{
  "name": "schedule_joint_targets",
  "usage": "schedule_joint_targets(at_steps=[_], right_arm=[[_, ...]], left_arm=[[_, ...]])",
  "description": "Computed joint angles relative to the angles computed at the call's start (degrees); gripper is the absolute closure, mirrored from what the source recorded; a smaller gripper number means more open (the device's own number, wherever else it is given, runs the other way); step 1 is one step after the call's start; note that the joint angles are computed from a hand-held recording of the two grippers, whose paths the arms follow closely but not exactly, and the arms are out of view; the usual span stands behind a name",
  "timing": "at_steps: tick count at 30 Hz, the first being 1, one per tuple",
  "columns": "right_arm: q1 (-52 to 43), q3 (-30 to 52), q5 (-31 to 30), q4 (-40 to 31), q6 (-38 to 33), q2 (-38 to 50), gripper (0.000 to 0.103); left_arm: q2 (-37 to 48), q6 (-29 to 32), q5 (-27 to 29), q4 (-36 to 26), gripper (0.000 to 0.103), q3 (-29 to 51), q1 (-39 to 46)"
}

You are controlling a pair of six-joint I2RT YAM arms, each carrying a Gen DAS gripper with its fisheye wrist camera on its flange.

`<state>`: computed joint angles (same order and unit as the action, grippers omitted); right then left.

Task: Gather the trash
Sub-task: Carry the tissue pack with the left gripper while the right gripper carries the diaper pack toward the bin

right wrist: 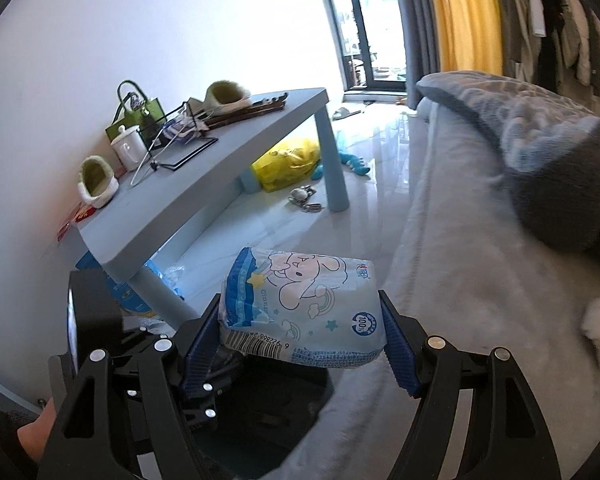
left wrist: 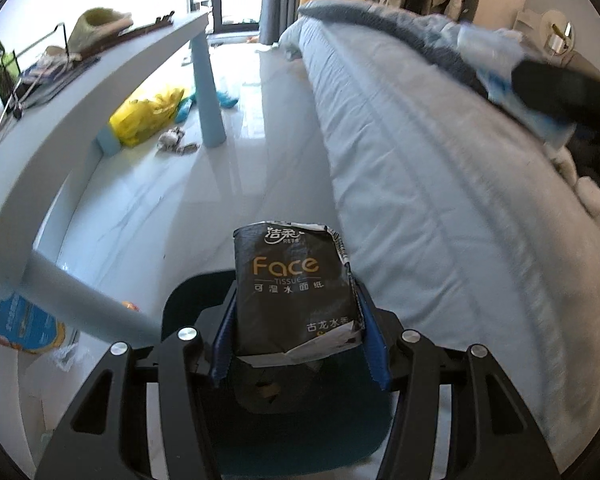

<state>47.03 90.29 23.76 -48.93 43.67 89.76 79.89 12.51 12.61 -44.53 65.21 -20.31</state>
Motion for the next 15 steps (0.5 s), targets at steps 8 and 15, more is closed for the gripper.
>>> schedule_joint_targets(at_steps=[8, 15], right_arm=[[0.4, 5.4, -2.7, 2.6, -1.1, 7.7, 0.029], [0.7, 10.7, -4.4, 2.9, -1.7, 13.9, 0.029]], left_arm=[[4.7, 6.0, 2.3, -2.3, 0.046, -2.3, 7.6], [8.6, 10.5, 1.9, -4.2, 0.046, -4.2, 12.8]])
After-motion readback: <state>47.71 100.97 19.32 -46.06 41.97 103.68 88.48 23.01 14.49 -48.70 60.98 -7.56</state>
